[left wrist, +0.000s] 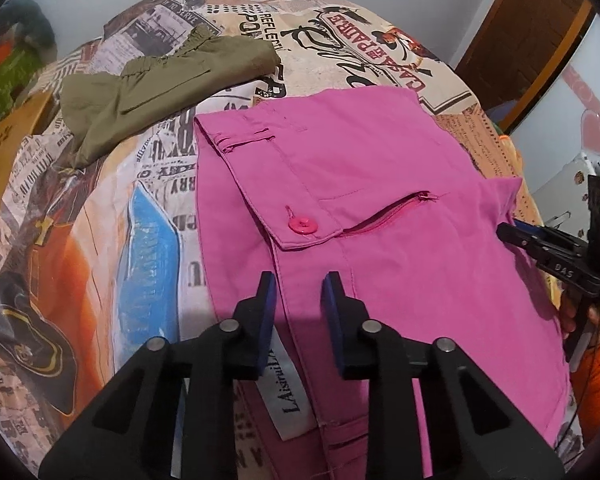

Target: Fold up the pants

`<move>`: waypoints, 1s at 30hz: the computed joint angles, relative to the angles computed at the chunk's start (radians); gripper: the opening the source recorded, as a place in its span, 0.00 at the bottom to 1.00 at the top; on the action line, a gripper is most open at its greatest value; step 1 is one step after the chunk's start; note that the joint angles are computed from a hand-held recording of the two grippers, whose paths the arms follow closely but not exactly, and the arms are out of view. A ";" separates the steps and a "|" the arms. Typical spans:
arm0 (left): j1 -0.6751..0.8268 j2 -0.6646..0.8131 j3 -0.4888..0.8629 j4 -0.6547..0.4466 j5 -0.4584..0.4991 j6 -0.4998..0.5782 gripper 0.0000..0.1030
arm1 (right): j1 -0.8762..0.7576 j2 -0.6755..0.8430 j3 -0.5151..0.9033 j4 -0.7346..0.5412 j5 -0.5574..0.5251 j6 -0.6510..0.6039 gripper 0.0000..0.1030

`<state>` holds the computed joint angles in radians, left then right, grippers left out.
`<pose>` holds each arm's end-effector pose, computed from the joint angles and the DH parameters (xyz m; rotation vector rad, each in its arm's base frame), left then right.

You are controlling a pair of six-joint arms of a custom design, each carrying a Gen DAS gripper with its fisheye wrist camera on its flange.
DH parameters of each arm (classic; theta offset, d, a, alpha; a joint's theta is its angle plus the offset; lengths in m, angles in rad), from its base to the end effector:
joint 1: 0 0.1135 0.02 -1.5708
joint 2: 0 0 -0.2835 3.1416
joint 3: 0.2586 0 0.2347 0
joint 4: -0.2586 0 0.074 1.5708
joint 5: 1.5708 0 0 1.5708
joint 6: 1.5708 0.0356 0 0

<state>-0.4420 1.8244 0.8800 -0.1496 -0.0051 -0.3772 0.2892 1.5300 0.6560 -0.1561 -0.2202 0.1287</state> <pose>0.2921 -0.1380 0.1419 0.0855 2.6896 -0.2541 0.2432 0.0805 0.1680 -0.2905 2.6097 0.4347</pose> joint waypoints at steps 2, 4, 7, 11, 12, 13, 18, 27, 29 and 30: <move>-0.008 -0.009 0.001 -0.005 -0.003 0.005 0.22 | 0.007 -0.004 -0.001 0.004 0.006 0.003 0.22; -0.018 -0.022 0.000 -0.005 -0.001 0.011 0.22 | 0.010 -0.010 -0.005 0.008 0.015 0.002 0.19; -0.030 -0.014 0.017 -0.019 0.000 0.015 0.22 | 0.012 -0.019 -0.012 0.015 0.023 0.007 0.16; 0.004 0.052 0.055 -0.055 0.053 0.008 0.23 | 0.014 -0.014 -0.011 0.013 0.035 0.011 0.13; 0.015 0.050 0.045 -0.038 0.072 0.004 0.23 | 0.014 -0.014 -0.010 0.012 0.039 0.011 0.11; 0.023 0.045 0.038 -0.029 0.086 0.002 0.23 | 0.014 -0.015 -0.010 0.011 0.043 0.014 0.10; -0.003 0.041 0.043 -0.045 0.014 0.006 0.03 | -0.005 -0.015 -0.016 0.008 0.023 0.026 0.07; -0.072 -0.009 -0.014 -0.021 -0.176 0.091 0.04 | 0.007 -0.050 -0.058 0.023 0.062 0.023 0.04; -0.063 -0.005 -0.020 -0.013 -0.178 0.090 0.04 | 0.024 -0.058 -0.061 0.014 0.084 0.018 0.04; -0.061 -0.001 -0.024 -0.006 -0.178 0.087 0.05 | 0.028 -0.059 -0.062 0.011 0.090 0.016 0.04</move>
